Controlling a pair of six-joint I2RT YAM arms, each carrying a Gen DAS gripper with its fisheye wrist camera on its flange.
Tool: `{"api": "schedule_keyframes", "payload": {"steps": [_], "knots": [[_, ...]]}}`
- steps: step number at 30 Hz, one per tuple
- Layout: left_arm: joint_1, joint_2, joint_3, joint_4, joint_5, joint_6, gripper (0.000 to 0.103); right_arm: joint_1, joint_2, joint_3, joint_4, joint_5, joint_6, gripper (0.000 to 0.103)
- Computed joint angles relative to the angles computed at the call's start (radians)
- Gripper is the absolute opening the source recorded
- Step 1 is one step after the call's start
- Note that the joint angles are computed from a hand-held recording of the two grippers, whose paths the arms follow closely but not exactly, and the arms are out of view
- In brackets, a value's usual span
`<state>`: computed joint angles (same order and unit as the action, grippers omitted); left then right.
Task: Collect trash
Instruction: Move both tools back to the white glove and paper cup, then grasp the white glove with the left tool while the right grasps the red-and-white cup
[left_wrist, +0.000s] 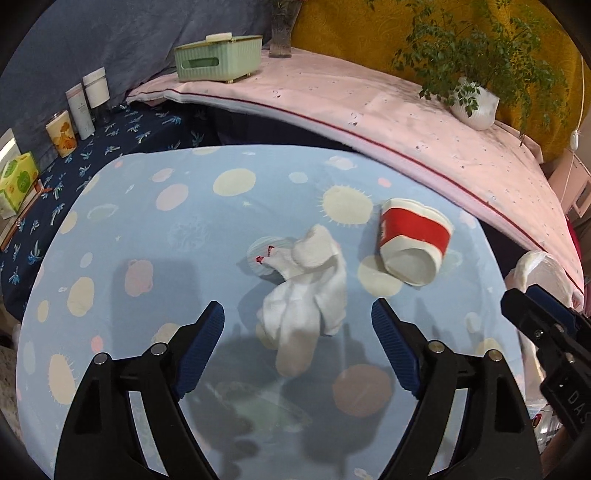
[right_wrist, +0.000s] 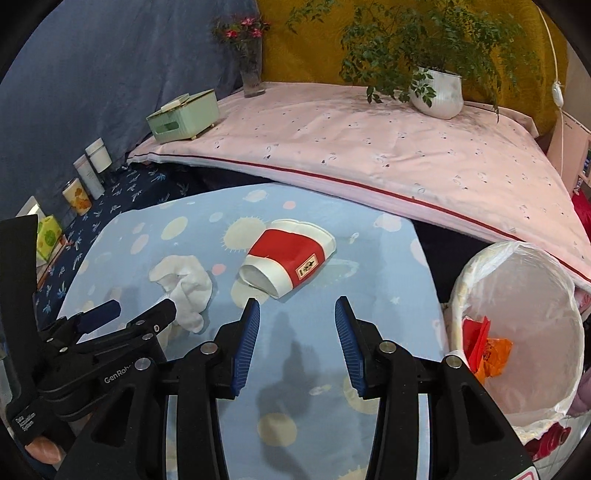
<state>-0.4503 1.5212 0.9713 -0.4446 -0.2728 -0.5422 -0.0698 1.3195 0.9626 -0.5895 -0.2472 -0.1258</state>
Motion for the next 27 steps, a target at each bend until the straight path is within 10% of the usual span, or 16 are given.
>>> {"api": "schedule_keyframes", "payload": {"steps": [14, 20, 27], "knots": [[0.113, 0.139, 0.039, 0.097, 0.173, 0.089, 0.056, 0.144, 0.267, 0.025, 0.175, 0.097, 0.089, 0.041], [0.124, 0.191, 0.076, 0.095, 0.223, 0.101, 0.026, 0.129, 0.338, 0.056, 0.192, 0.089, 0.097, 0.019], [0.123, 0.188, 0.089, 0.091, 0.237, 0.090, 0.015, 0.114, 0.336, 0.058, 0.208, 0.080, 0.085, 0.003]]}}
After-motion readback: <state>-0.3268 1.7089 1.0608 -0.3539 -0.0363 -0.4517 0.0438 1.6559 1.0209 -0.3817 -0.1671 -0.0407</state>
